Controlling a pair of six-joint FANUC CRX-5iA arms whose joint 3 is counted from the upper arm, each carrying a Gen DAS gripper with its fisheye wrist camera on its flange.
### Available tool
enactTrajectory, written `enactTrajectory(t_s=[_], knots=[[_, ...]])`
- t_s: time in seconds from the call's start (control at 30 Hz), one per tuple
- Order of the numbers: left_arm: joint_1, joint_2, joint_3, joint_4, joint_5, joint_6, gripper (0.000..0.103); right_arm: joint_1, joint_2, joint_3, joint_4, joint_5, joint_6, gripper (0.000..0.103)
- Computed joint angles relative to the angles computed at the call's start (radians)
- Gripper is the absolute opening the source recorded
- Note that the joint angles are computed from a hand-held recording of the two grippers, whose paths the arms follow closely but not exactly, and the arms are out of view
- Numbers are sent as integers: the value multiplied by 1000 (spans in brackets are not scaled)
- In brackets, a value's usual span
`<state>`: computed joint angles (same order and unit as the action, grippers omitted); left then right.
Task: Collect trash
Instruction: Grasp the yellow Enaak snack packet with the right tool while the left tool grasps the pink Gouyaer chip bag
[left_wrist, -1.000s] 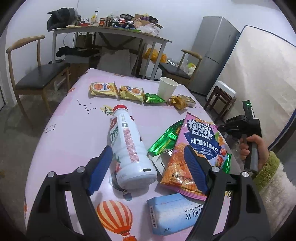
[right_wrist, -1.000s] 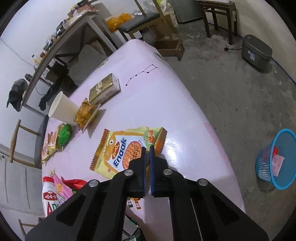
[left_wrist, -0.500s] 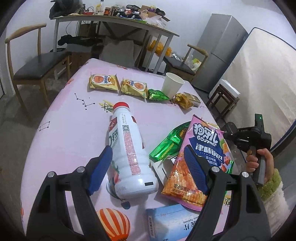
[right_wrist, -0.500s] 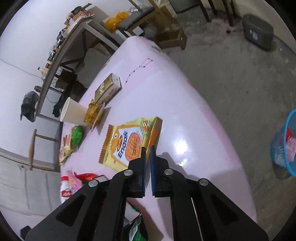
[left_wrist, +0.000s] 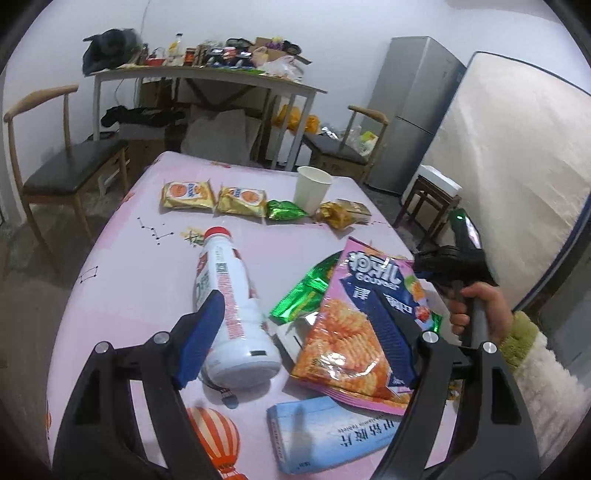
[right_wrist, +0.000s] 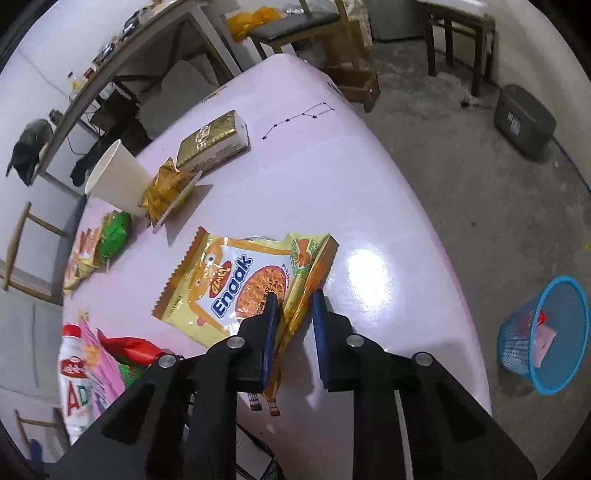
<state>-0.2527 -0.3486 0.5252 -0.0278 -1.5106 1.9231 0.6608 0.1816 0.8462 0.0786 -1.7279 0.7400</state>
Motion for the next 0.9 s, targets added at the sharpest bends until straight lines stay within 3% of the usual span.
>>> enactTrajectory(t_s=[0.17, 0.47, 0.63, 0.8, 0.9], knots=[[-71, -1, -5, -20, 5, -18, 75, -11, -53, -70, -16, 69, -19, 7], [-204, 33, -22, -11, 10, -71, 75, -30, -151, -181, 30, 202, -70, 6], [-376, 111, 45, -139, -16, -93, 75, -45, -225, -243, 44, 255, -95, 6], [-467, 186, 105, -228, -69, -96, 75, -66, -318, -322, 39, 306, -122, 6], [-555, 249, 181, -356, -133, -110, 75, -71, -388, -383, 30, 337, -147, 6]])
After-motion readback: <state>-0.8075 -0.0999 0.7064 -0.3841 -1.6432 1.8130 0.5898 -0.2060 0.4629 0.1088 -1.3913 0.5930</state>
